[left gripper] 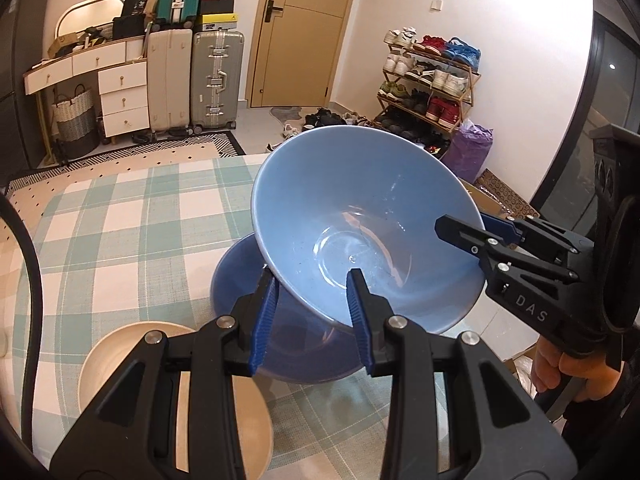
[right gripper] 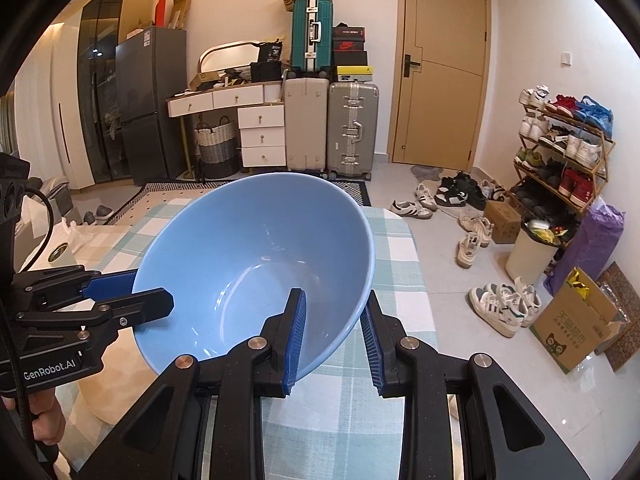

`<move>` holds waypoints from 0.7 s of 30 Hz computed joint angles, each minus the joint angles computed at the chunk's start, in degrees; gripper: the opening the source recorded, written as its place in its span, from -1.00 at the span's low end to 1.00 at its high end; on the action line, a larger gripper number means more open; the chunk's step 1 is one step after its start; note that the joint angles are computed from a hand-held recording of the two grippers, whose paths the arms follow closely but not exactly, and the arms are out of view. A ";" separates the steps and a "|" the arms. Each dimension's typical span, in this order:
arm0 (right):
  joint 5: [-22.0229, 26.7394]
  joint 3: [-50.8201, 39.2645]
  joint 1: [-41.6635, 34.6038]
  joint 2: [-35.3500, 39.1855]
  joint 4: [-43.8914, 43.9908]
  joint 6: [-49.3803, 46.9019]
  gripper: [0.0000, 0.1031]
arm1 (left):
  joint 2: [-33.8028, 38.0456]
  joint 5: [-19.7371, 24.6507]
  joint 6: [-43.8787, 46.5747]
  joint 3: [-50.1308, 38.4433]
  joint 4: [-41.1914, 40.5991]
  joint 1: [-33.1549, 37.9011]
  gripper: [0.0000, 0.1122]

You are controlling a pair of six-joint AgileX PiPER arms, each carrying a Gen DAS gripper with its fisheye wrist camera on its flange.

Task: Organize plates and bowls
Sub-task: 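Lift the light-blue bowl with both grippers and carry it over the darker blue bowl, then lower the bowl into the darker blue bowl and open both grippers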

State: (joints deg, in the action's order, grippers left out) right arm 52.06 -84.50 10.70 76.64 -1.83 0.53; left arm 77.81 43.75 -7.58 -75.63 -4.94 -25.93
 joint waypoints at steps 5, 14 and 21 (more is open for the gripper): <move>-0.77 -0.26 2.11 1.91 -0.38 1.05 -0.46 | -1.38 0.48 0.22 1.25 0.09 1.74 -0.46; -2.00 0.52 3.26 4.79 1.44 0.69 -0.45 | -0.69 0.48 -0.23 2.19 1.30 3.20 -0.46; -3.20 2.11 3.65 6.41 1.44 0.67 -0.45 | 1.09 -1.54 1.07 3.98 0.64 4.35 -0.46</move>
